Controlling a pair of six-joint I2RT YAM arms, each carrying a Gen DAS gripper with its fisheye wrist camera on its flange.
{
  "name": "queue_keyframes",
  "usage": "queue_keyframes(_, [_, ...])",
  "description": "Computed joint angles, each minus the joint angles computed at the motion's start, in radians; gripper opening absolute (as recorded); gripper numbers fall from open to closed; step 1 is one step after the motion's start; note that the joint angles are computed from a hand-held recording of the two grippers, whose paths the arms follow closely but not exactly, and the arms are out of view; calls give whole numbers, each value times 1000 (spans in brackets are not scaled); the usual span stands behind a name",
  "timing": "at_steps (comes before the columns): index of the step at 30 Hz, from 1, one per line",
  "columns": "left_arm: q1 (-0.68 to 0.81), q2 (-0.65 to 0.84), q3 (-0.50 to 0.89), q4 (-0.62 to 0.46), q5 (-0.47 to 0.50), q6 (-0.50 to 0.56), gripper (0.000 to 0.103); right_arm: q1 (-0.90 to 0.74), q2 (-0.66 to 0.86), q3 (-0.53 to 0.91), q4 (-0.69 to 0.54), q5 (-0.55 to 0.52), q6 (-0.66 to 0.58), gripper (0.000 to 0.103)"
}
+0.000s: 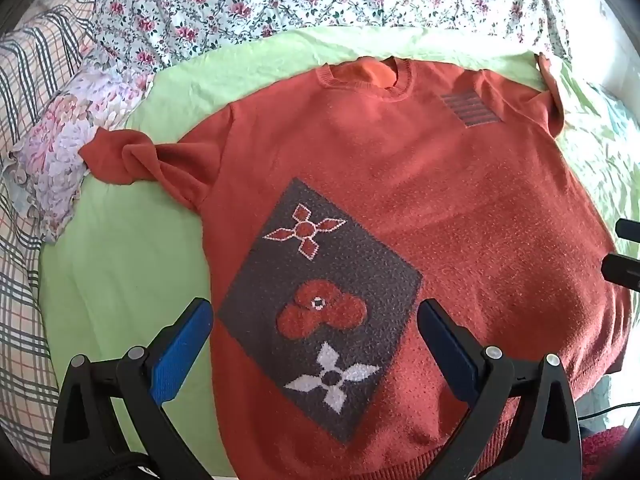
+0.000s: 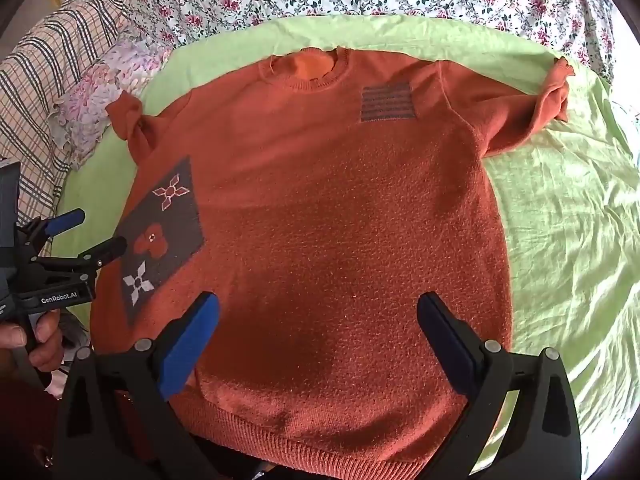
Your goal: Fold small clothes
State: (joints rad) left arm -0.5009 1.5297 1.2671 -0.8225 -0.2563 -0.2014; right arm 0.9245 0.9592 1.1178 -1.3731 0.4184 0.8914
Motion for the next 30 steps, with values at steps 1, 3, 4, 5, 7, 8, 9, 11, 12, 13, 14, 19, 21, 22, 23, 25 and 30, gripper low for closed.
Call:
queue_keyframes(1, [-1,0,1,0,0,0,102,0,-2,0,-1,0,2,99])
queue_keyframes(3, [-6,6,7,0,2,-10,102,-1,-4,0,-3,0,7,99])
queue_keyframes(4, [-9,8,8,0,0,-14,102,-1,-5,0,-4,-2,8,99])
queue_keyframes(5, [-5,1,1,3,2,-8,102,0,-6,0,-4,-2,10,99])
queue_keyframes(7, [-9,6,4,1,1,-12,102,7,-7,2,-7,2,14,99])
queue_keyframes(8, [-12,7,5,0,0,-14,102,9,-6,3,-9,3,15,99])
queue_keyframes(9, [-14,9,7,0,-1,-17,102,10,-6,3,-10,3,17,99])
queue_keyframes(11, [-19,17,29,-16,-3,-21,102,59,0,19,-38,16,75,99])
queue_keyframes(12, [-15,10,17,-9,-2,-15,102,56,-4,15,-37,19,72,99])
queue_keyframes(13, [-17,12,18,-11,-2,-16,102,57,-5,15,-39,18,74,99])
queue_keyframes(14, [-19,14,20,-13,-2,-18,102,60,-7,14,-41,19,78,99])
queue_keyframes(19, [-8,11,2,1,7,-9,102,-8,-14,-9,2,-8,4,99])
queue_keyframes(21, [-5,12,0,4,9,-9,102,-58,-13,-18,11,-24,-46,99])
queue_keyframes(22, [-3,14,0,4,11,-9,102,-55,-10,-19,12,-24,-43,99])
queue_keyframes(23, [3,19,7,-6,16,-5,102,-59,-12,-24,19,-27,-47,99])
queue_keyframes(25, [6,19,3,0,19,-2,102,-58,-7,-26,22,-31,-46,99])
queue_keyframes(30, [7,10,-23,39,8,5,102,-63,1,-29,36,-32,-54,99])
